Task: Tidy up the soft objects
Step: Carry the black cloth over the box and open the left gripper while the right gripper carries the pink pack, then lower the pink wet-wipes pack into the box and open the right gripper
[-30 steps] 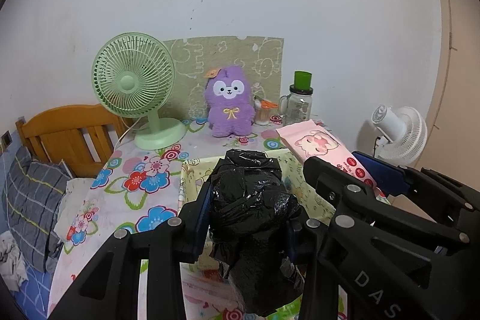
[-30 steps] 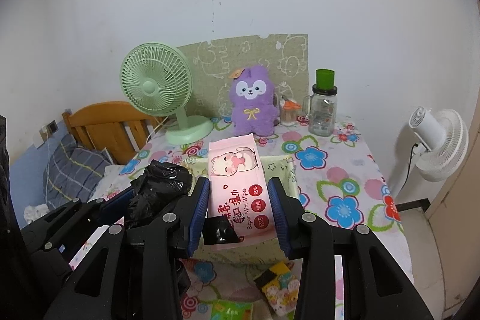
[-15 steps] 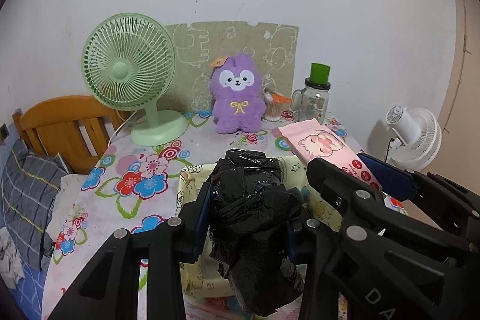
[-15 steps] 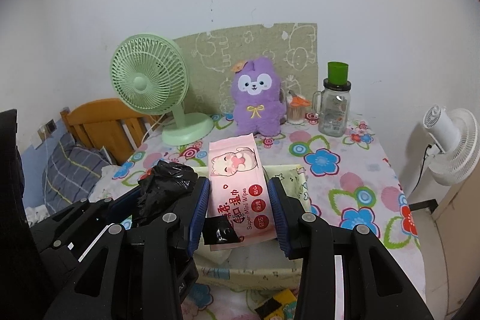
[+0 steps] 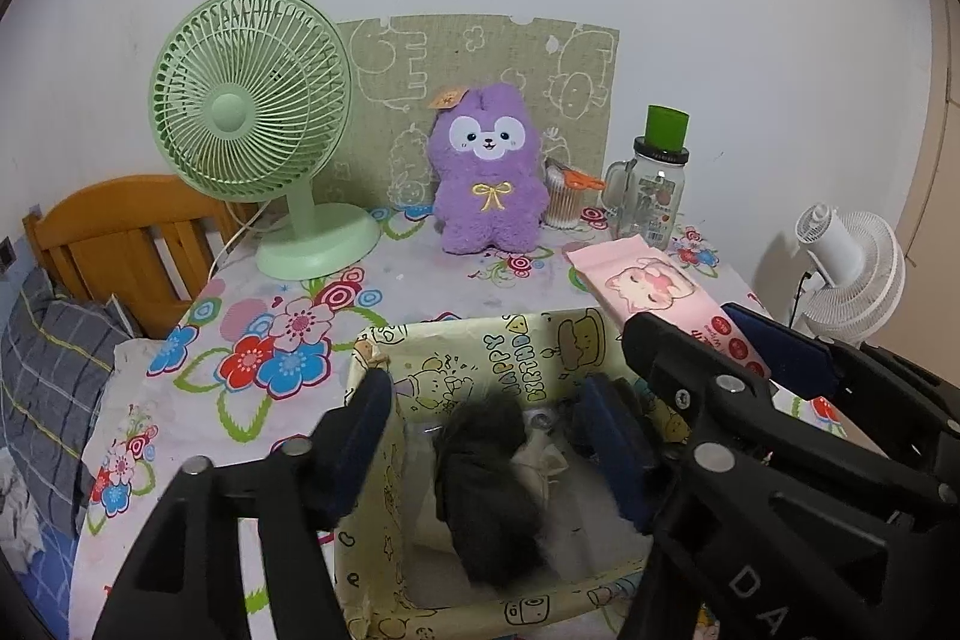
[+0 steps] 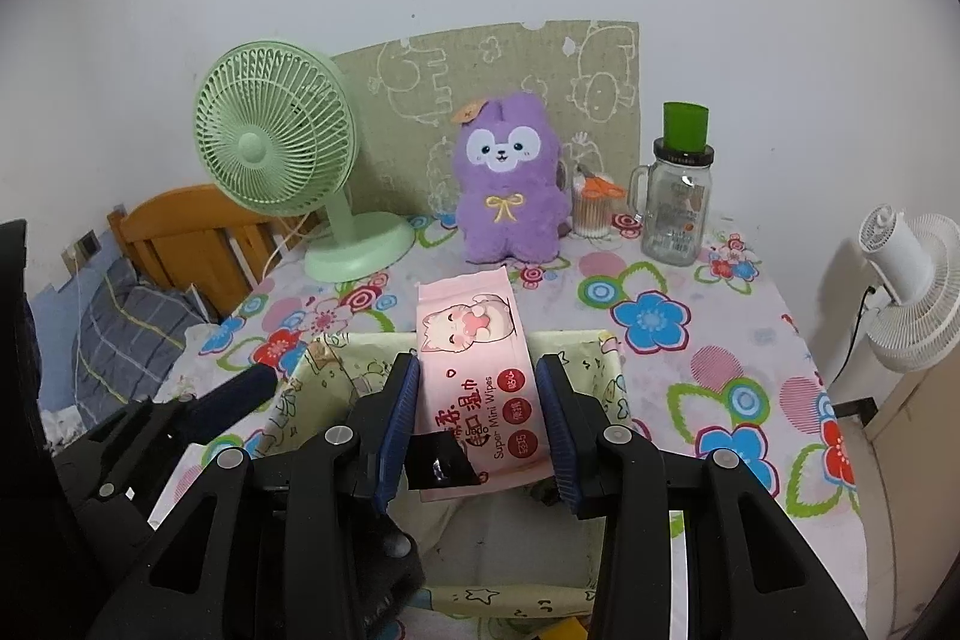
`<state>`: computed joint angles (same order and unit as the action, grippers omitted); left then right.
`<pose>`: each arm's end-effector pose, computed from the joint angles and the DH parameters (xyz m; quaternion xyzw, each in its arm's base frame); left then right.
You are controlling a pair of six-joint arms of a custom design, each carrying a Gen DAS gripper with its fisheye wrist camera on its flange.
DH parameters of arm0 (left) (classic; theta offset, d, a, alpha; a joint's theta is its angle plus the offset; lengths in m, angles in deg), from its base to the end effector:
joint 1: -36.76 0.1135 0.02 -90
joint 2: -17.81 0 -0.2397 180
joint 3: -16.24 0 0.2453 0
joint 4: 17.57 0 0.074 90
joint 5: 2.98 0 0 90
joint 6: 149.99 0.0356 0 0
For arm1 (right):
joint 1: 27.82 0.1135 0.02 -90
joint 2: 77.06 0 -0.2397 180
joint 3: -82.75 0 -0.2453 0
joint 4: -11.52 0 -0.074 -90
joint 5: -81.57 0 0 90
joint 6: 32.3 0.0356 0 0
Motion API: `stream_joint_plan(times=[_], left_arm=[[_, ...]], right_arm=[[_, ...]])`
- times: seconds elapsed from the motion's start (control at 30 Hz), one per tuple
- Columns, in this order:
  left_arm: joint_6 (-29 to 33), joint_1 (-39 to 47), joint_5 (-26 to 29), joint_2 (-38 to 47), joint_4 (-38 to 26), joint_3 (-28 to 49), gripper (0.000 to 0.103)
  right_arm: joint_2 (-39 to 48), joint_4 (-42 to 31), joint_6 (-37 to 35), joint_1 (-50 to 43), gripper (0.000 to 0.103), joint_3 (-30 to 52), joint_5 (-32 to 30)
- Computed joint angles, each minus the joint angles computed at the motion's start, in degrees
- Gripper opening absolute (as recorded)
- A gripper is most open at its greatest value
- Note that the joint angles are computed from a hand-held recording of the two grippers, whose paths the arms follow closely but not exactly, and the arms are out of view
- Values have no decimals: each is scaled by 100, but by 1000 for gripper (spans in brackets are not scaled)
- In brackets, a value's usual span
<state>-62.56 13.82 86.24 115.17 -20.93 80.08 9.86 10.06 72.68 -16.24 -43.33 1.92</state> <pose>0.3159 -0.1332 0.1500 0.1552 0.8809 -0.0928 0.4374 0.2979 0.0545 0.1576 0.0681 0.8796 0.0289 0.4699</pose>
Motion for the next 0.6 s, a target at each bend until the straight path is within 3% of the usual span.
stream_joint_plan(times=[0.17, 0.43, 0.6], left_arm=[[-15, 46, 22, 13, 9, -41, 84], [20, 123, 103, 197, -48, -30, 88], [104, 177, 215, 172, -134, -124, 90]], right_arm=[[132, 118, -36, -45, 44, 5, -152], [494, 266, -179, -33, 44, 107, -442], [581, 168, -224, 65, 46, 153, -291]])
